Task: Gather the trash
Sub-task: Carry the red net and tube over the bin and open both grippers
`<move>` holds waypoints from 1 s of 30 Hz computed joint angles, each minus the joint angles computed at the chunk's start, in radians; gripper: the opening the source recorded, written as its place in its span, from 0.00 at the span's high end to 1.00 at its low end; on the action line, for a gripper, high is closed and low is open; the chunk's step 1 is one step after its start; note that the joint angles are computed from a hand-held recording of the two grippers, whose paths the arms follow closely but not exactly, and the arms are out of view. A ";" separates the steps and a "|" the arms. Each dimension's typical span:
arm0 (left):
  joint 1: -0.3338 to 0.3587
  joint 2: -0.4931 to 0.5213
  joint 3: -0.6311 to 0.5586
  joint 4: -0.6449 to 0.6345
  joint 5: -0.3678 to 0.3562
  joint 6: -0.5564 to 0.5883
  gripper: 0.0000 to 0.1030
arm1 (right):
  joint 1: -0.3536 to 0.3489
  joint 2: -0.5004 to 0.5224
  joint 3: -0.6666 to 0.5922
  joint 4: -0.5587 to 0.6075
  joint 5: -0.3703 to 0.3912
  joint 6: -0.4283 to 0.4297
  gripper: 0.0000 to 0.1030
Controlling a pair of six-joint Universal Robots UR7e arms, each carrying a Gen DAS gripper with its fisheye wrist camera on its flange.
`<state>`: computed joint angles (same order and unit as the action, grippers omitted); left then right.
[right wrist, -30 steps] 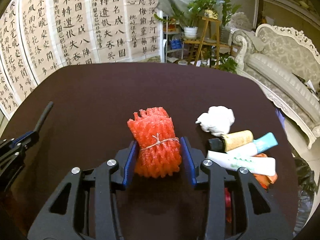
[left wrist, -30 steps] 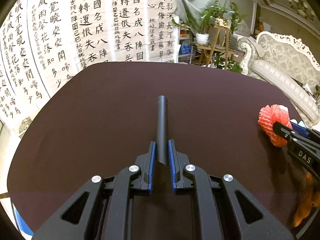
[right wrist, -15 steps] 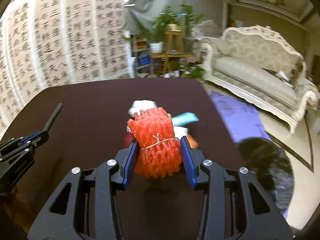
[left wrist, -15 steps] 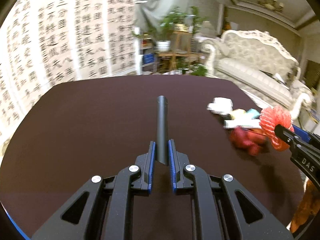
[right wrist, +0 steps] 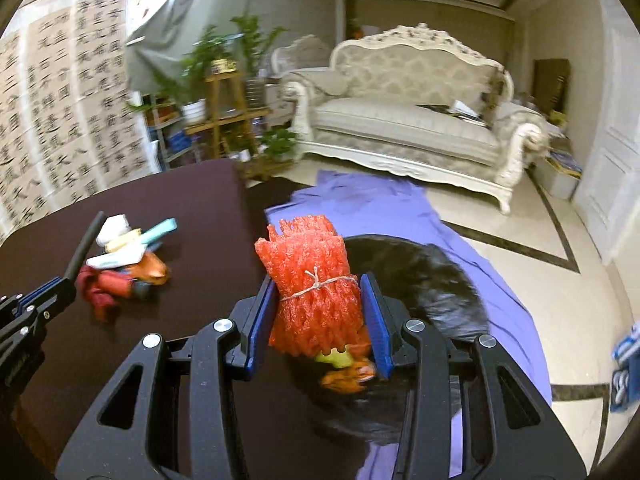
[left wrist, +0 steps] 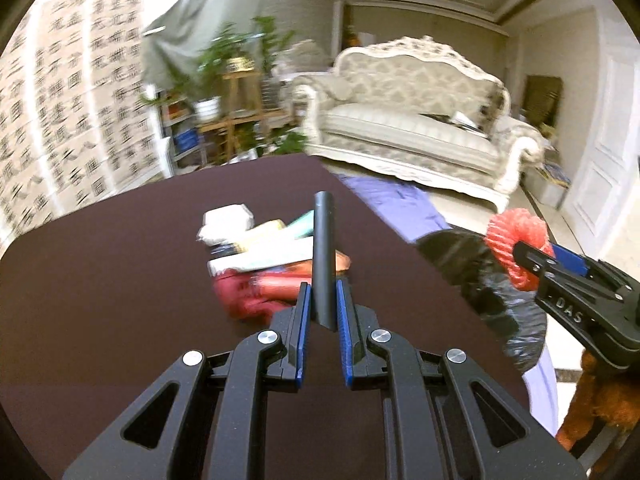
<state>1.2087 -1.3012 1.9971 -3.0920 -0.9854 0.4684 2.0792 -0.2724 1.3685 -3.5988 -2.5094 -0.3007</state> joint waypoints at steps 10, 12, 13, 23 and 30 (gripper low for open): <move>-0.042 0.157 -0.071 0.039 -0.010 0.017 0.87 | -0.080 -0.063 0.085 -0.048 0.002 0.041 0.60; -0.043 0.179 -0.088 0.051 -0.009 0.017 0.87 | -0.091 -0.072 0.093 -0.046 0.006 0.045 0.60; -0.046 0.189 -0.092 0.058 -0.008 0.014 0.87 | -0.098 -0.075 0.098 -0.047 0.008 0.048 0.60; -0.049 0.223 -0.106 0.037 0.000 0.034 0.51 | -0.123 -0.082 0.105 -0.048 0.016 0.085 0.46; -0.041 0.195 -0.100 0.047 0.038 -0.003 0.49 | -0.108 -0.068 0.081 0.002 0.018 0.101 0.46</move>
<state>1.1678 -1.1063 1.8973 -3.0454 -0.9471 0.4654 1.9710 -0.3400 1.4493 -3.5969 -2.4914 -0.2000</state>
